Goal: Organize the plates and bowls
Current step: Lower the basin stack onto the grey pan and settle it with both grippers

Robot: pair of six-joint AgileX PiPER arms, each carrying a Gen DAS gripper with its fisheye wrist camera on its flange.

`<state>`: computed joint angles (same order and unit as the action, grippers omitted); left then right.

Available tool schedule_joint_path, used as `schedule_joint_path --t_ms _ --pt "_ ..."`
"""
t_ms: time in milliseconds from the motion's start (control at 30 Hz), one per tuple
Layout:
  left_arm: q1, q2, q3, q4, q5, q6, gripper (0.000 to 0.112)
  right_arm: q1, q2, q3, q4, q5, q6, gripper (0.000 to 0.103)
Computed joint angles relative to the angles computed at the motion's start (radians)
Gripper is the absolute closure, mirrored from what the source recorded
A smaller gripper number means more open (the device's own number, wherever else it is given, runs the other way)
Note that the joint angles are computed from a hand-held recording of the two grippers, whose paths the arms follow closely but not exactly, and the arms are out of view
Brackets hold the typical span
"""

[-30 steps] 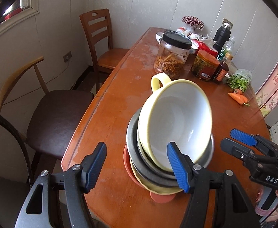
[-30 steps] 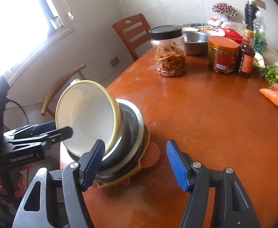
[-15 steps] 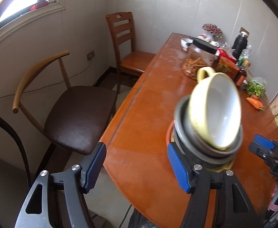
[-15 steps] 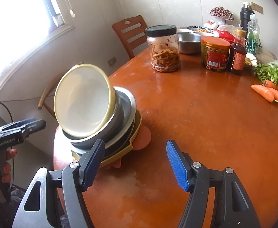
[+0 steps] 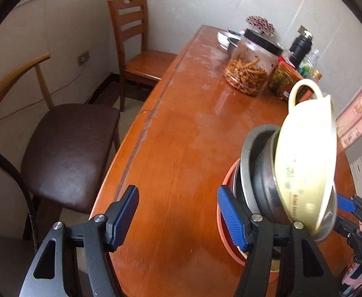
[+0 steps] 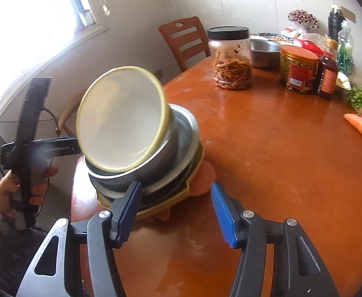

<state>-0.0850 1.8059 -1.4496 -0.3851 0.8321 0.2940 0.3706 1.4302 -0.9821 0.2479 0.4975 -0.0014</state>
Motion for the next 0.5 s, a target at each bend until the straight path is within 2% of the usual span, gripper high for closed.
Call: schedule_joint_path --t_ms 133,233,300,500 --pt "0.002 0.061 -0.054 -0.09 0.045 0.1 0.052 -0.027 0.018 -0.009 0.119 0.01 -0.131 0.044" --pt "-0.039 0.079 -0.089 -0.066 0.043 0.099 0.055 -0.082 0.02 0.009 0.298 0.026 -0.33 0.044" --pt "-0.083 0.092 -0.119 -0.032 0.045 0.084 0.056 -0.116 0.012 0.027 0.362 0.025 -0.412 0.044" --pt "-0.212 0.159 -0.234 0.051 0.067 0.018 0.056 -0.21 -0.052 0.083 0.384 0.046 -0.485 0.044"
